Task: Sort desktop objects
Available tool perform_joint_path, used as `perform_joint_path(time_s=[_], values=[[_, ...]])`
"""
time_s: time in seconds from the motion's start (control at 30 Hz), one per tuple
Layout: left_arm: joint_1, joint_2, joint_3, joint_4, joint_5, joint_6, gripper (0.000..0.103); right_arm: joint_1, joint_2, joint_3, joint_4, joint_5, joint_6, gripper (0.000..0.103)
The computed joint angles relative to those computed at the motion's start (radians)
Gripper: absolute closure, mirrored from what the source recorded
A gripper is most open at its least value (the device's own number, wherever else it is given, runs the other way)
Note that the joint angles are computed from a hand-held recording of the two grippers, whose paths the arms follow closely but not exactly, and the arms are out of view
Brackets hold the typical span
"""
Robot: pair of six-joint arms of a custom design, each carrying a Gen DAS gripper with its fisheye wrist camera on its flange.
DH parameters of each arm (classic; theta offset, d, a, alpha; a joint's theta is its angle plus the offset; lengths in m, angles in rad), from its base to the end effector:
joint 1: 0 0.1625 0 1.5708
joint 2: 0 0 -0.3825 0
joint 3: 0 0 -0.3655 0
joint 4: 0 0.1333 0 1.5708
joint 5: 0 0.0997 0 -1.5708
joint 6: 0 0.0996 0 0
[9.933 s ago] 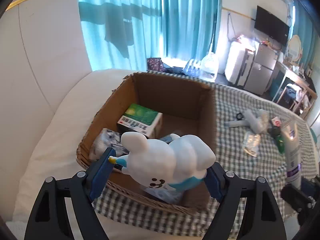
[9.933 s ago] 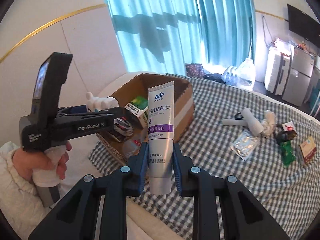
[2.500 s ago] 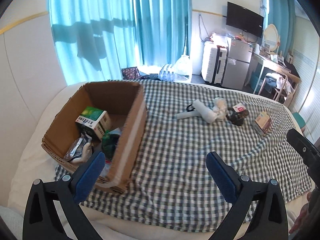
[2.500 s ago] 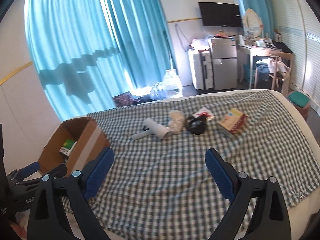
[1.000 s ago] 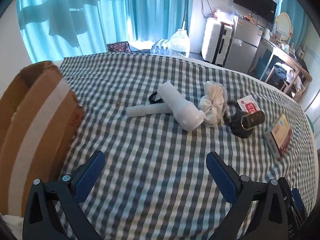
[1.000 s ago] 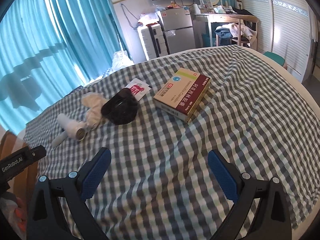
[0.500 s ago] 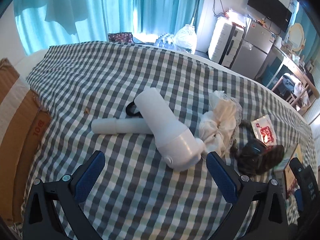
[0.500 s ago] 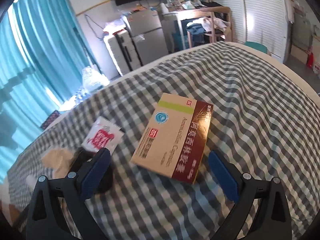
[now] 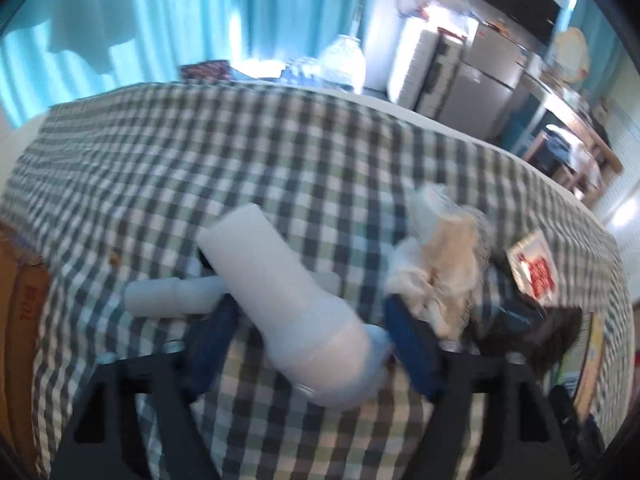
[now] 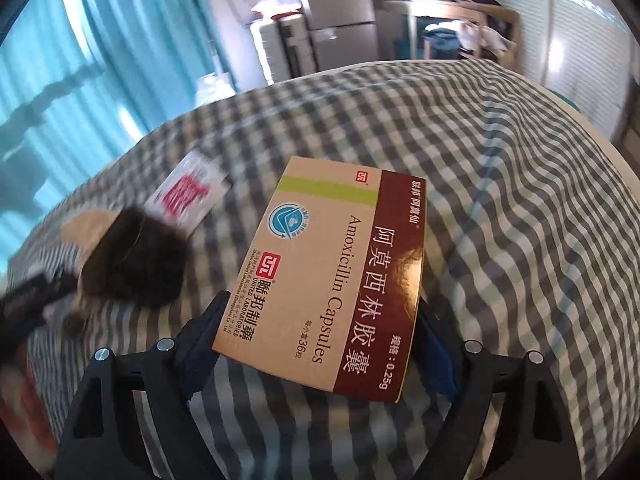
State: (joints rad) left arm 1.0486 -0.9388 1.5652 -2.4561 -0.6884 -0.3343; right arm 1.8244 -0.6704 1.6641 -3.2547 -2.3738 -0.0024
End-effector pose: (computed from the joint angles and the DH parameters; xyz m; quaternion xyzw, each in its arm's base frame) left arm -0.1344 -0.6549 0.2212 0.0292 0.8979 -0.2820 0.3367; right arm 0.2152 -0.5848 0.1040 -0.0206 -0.8760 0.3550 0.3259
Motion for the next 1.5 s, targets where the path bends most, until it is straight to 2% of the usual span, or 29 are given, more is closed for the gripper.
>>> perform_joint_path(time_s=[0.03,0.07,0.1,0.2,0.27,0.43,0.63,0.77,0.87,0.97,1.0,1.03,1.07,1.17,1.2,1.23,1.27,1.3,1.37,1.4,1.43,1.47,1.5], values=[[-0.005,-0.012,0.009,0.009,-0.005,0.018,0.047,0.005,-0.017,0.042,-0.012,0.017,-0.010,0.021],[-0.012,-0.024,0.020,0.023,-0.005,0.032,0.048,0.010,-0.037,0.088,-0.030,0.035,-0.011,0.022],[-0.018,-0.046,0.036,0.048,-0.017,0.040,0.057,0.019,-0.059,0.130,-0.032,0.050,-0.001,0.022],[-0.027,-0.126,0.098,0.087,-0.090,0.037,0.058,0.044,-0.105,0.201,0.034,0.102,0.052,0.022],[-0.044,-0.208,0.177,0.093,-0.109,0.011,0.058,0.059,-0.129,0.227,0.080,0.148,0.054,0.022],[-0.098,-0.417,0.356,0.154,-0.116,-0.065,0.058,0.104,-0.157,0.279,0.142,0.210,0.051,0.022],[-0.169,-0.618,0.469,0.309,-0.092,-0.194,0.058,0.160,-0.200,0.339,0.144,0.225,0.078,0.023],[-0.213,-0.691,0.497,0.370,-0.089,-0.257,0.058,0.196,-0.235,0.363,0.162,0.220,0.090,0.024],[-0.252,-0.716,0.499,0.419,-0.090,-0.294,0.058,0.208,-0.260,0.397,0.165,0.245,0.131,0.026],[-0.303,-0.756,0.510,0.448,-0.091,-0.302,0.058,0.244,-0.258,0.394,0.175,0.205,0.128,0.028],[-0.317,-0.767,0.514,0.462,-0.086,-0.311,0.058,0.254,-0.261,0.396,0.183,0.205,0.132,0.031],[-0.332,-0.782,0.517,0.473,-0.086,-0.317,0.058,0.259,-0.267,0.399,0.187,0.210,0.140,0.053],[-0.342,-0.789,0.520,0.477,-0.085,-0.323,0.058,0.266,-0.273,0.399,0.205,0.209,0.151,0.062],[-0.361,-0.816,0.524,0.501,-0.091,-0.346,0.058,0.292,-0.265,0.382,0.284,0.150,0.178,0.061],[-0.364,-0.824,0.525,0.512,-0.090,-0.352,0.058,0.291,-0.265,0.383,0.301,0.151,0.193,0.061],[-0.369,-0.839,0.531,0.526,-0.091,-0.357,0.058,0.284,-0.268,0.386,0.319,0.167,0.206,0.057],[-0.369,-0.842,0.533,0.527,-0.093,-0.359,0.058,0.282,-0.267,0.385,0.335,0.167,0.223,0.044],[-0.371,-0.853,0.539,0.537,-0.092,-0.368,0.058,0.285,-0.260,0.379,0.352,0.145,0.242,0.040],[-0.364,-0.870,0.546,0.559,-0.096,-0.387,0.058,0.283,-0.244,0.369,0.356,0.127,0.237,0.040],[-0.361,-0.878,0.550,0.570,-0.101,-0.396,0.058,0.277,-0.240,0.367,0.358,0.137,0.235,0.044],[-0.356,-0.886,0.552,0.587,-0.104,-0.407,0.058,0.267,-0.236,0.364,0.361,0.152,0.233,0.061],[-0.355,-0.896,0.553,0.602,-0.106,-0.414,0.058,0.262,-0.235,0.362,0.376,0.155,0.240,0.067],[-0.350,-0.900,0.554,0.608,-0.107,-0.415,0.058,0.258,-0.232,0.360,0.383,0.152,0.243,0.067]])
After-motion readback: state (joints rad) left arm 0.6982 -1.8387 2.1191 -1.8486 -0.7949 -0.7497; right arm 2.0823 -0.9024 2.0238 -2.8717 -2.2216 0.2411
